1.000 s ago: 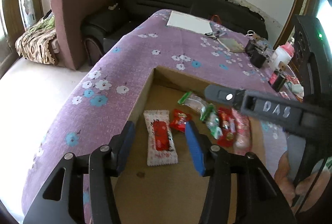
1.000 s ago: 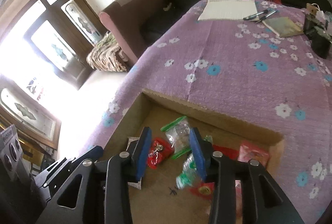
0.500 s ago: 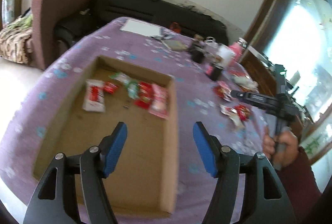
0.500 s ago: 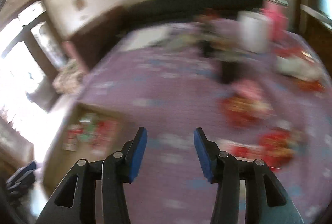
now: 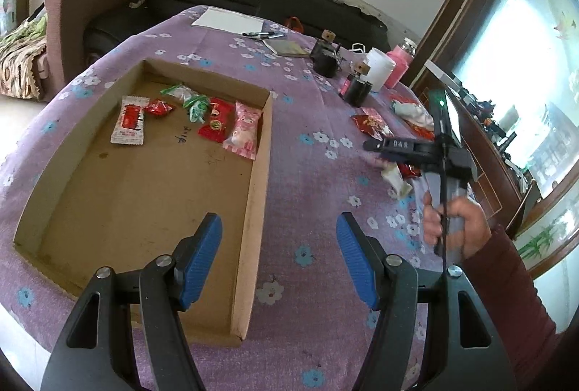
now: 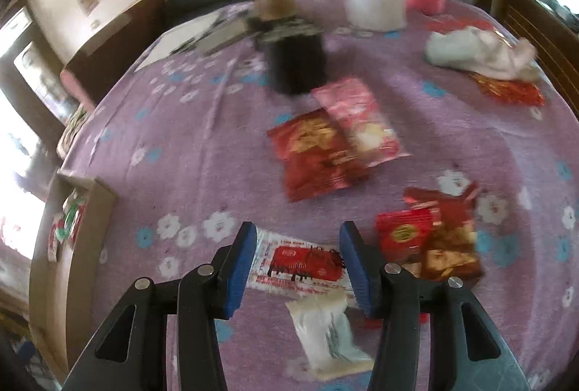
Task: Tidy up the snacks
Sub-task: 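Lift both open tools away from the cardboard box, then grasp a white ALL'S WELL packet with the left tool while the right grasps a cream wrapped candy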
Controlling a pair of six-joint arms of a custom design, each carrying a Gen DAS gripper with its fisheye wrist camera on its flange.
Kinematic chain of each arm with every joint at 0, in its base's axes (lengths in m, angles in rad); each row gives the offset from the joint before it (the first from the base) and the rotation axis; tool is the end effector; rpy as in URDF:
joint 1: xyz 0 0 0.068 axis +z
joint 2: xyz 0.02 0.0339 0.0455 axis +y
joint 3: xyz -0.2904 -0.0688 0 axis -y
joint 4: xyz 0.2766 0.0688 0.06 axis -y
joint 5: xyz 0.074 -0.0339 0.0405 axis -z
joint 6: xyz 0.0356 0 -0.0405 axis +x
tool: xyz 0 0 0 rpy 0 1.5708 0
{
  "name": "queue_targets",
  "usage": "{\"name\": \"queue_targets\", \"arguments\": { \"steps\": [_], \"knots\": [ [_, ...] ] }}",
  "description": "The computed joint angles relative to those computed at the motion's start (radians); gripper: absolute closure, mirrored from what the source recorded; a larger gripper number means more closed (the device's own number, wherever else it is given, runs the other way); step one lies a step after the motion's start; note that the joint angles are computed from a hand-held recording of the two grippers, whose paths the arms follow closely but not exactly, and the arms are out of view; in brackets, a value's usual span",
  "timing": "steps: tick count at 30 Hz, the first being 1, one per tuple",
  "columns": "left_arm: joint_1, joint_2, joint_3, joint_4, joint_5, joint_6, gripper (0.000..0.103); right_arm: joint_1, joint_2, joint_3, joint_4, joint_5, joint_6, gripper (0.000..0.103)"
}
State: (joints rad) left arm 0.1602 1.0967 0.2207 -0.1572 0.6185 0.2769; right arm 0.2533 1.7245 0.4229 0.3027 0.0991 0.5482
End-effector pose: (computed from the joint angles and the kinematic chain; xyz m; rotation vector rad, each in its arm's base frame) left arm 0.1645 0.0057 0.1093 0.3545 2.4084 -0.6115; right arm 0.2478 0.0605 0.0578 0.4149 2.5385 0.1775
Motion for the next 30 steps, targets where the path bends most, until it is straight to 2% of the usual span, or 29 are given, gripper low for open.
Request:
{"name": "queue_targets", "arguments": {
  "steps": [2,5,8,10,13,15,17,20,25,30],
  "knots": [
    [-0.002,0.015,0.0,0.011,0.002,-0.006,0.038,0.029,0.009,0.002,0.005,-0.07,-0.009,0.062],
    [-0.029,0.02,-0.012,0.027,-0.009,-0.017,0.038,0.153,0.013,0.01,-0.017,-0.071,-0.034,0.062],
    [-0.052,0.005,-0.028,0.024,-0.014,-0.009,0.038,0.204,-0.069,-0.049,0.006,-0.205,-0.048,0.064],
    [-0.069,-0.013,-0.037,0.018,-0.023,-0.002,0.038,0.227,-0.236,-0.145,0.015,-0.144,-0.014,0.061],
    [-0.1,-0.022,-0.045,0.022,-0.03,-0.016,0.038,0.223,-0.454,-0.234,-0.097,-0.03,0.021,0.058],
    [-0.134,-0.026,-0.053,0.037,-0.041,-0.042,0.038,0.236,-0.527,-0.262,-0.188,0.073,0.038,0.054],
    [-0.167,-0.03,-0.058,0.046,-0.052,-0.062,0.038,0.207,-0.556,-0.301,-0.208,0.078,0.055,0.054],
    [-0.23,-0.048,-0.07,0.056,-0.087,-0.097,0.038,0.182,-0.557,-0.351,-0.15,0.063,0.064,0.054],
    [-0.249,-0.073,-0.075,0.041,-0.113,-0.107,0.038,0.237,-0.48,-0.368,-0.05,0.099,0.042,0.054],
    [-0.235,-0.099,-0.075,0.015,-0.116,-0.102,0.038,0.138,-0.265,-0.361,0.204,-0.026,0.01,0.052]
  ]
}}
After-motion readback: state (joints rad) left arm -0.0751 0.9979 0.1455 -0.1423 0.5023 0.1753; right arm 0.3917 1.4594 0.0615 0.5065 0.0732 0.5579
